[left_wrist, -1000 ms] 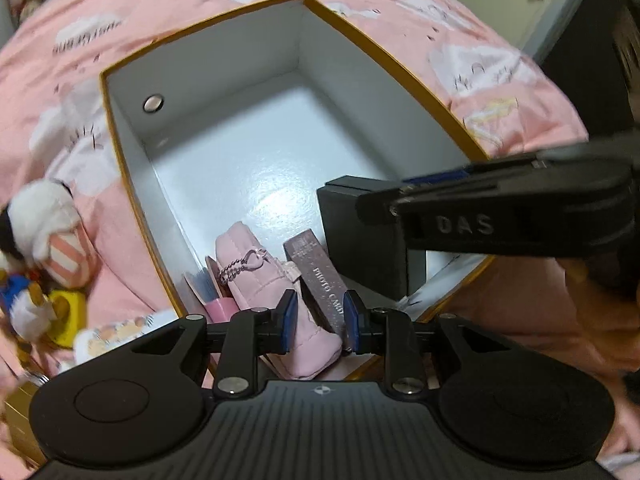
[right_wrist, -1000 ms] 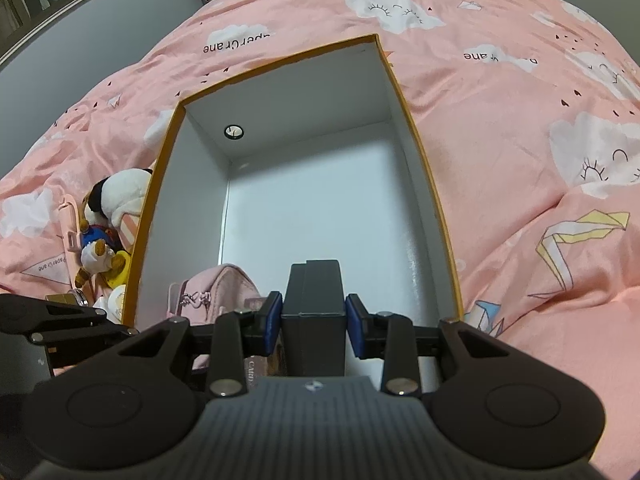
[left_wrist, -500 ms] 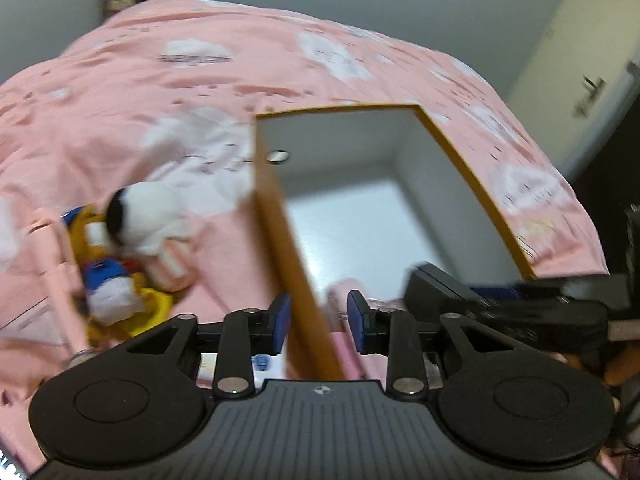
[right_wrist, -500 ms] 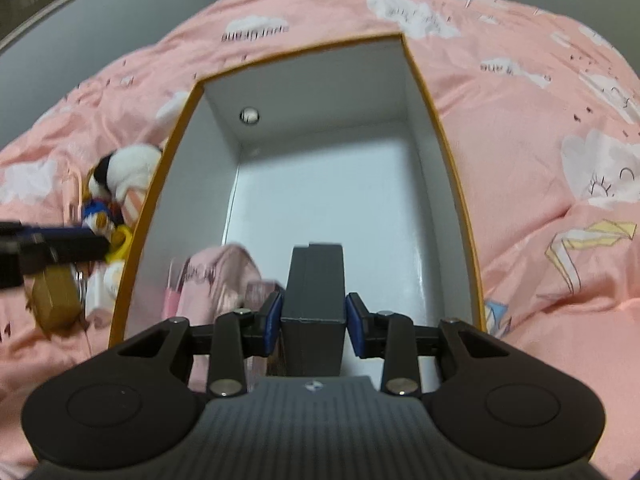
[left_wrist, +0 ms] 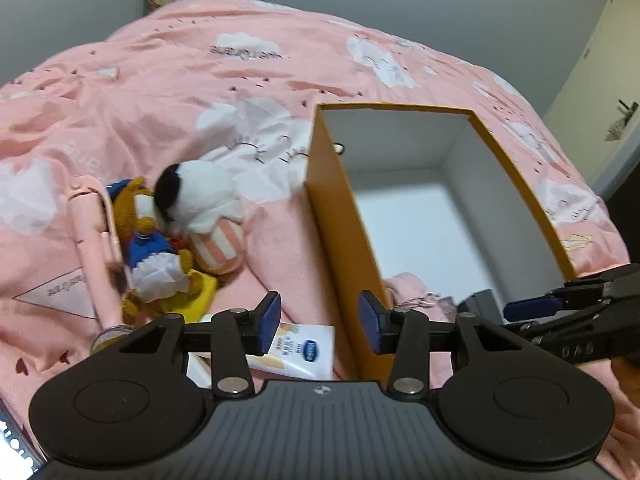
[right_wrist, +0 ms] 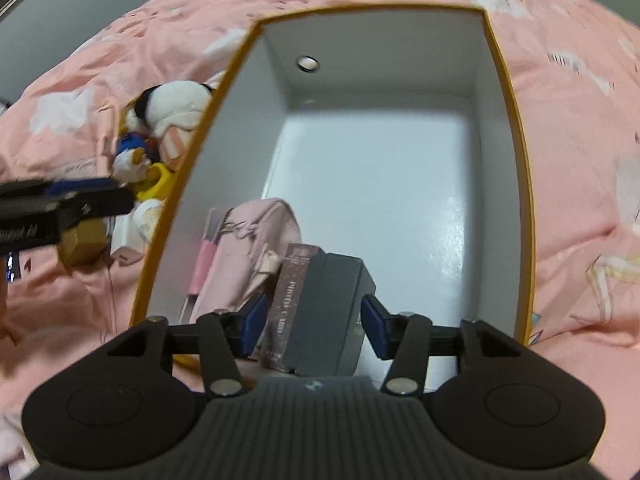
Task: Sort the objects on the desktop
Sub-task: 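Lower the grey box into the orange box and open the right tool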
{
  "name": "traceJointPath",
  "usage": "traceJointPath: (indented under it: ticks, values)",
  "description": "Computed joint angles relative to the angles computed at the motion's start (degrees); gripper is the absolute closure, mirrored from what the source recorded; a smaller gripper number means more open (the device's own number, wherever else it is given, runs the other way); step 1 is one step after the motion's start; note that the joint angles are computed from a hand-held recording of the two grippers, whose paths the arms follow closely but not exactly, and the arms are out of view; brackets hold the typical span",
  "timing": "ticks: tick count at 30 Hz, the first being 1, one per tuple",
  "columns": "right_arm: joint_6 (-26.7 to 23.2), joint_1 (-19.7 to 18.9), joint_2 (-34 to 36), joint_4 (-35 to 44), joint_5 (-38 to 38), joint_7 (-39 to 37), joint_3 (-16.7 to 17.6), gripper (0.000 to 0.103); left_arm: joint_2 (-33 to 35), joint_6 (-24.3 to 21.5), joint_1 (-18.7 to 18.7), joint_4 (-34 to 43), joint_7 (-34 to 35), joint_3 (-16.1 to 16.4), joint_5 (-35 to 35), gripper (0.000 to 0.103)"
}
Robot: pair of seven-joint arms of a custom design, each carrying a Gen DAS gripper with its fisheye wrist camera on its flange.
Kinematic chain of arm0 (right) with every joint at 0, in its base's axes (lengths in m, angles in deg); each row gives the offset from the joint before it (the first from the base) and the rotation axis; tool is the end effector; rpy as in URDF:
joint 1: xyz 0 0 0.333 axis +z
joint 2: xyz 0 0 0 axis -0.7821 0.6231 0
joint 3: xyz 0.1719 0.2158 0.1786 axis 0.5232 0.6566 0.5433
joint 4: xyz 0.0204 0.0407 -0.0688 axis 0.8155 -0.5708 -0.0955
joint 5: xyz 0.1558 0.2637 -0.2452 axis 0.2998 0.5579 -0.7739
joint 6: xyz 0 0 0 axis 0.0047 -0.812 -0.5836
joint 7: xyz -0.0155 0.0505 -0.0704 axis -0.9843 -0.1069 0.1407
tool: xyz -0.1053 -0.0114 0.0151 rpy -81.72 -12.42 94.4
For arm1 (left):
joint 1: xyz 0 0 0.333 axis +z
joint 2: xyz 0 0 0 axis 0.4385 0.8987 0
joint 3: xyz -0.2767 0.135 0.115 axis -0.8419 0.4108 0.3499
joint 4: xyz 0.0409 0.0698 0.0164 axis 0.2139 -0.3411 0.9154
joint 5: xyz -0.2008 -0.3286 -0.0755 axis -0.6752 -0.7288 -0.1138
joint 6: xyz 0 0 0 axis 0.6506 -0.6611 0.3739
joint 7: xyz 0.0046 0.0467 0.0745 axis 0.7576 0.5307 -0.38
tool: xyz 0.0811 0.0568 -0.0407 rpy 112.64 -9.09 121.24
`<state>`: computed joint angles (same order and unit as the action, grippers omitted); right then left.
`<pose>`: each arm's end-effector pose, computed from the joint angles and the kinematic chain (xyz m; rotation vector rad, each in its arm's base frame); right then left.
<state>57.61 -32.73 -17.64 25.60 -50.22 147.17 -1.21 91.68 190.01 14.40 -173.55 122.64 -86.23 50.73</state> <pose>0.7248 0.3022 0.4992 -2.3369 1.3847 -0.1169 0.6719 -0.2344 0.4694 -1.9297 1.9034 -0.9002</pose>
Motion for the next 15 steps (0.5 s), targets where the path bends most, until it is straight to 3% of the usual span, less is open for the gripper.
traceJointPath:
  ticks: [4,9,12,15]
  values:
    - [-6.9,-0.6,6.4,10.1,2.0,3.9,0.2,0.049,-0.4,0.4,0.9,-1.3,2.4,-0.9,-1.1,0.053]
    - [-8.5,-1.0,10.2,14.4,3.2,5.8,0.5,0.047,-0.2,-0.4,2.1,-1.8,2.6,-1.8,-4.7,0.053]
    - [-8.3,-2.1,11.0,15.3,5.3,4.9,1.7,0.054,0.0,-0.8,3.8,-1.9,5.2,-3.5,-8.3,0.053]
    - [-11.7,-1.9,14.1,21.2,5.6,4.2,1.8,0.054,0.2,-2.4,4.6,-1.4,8.2,-4.5,-10.7,0.053]
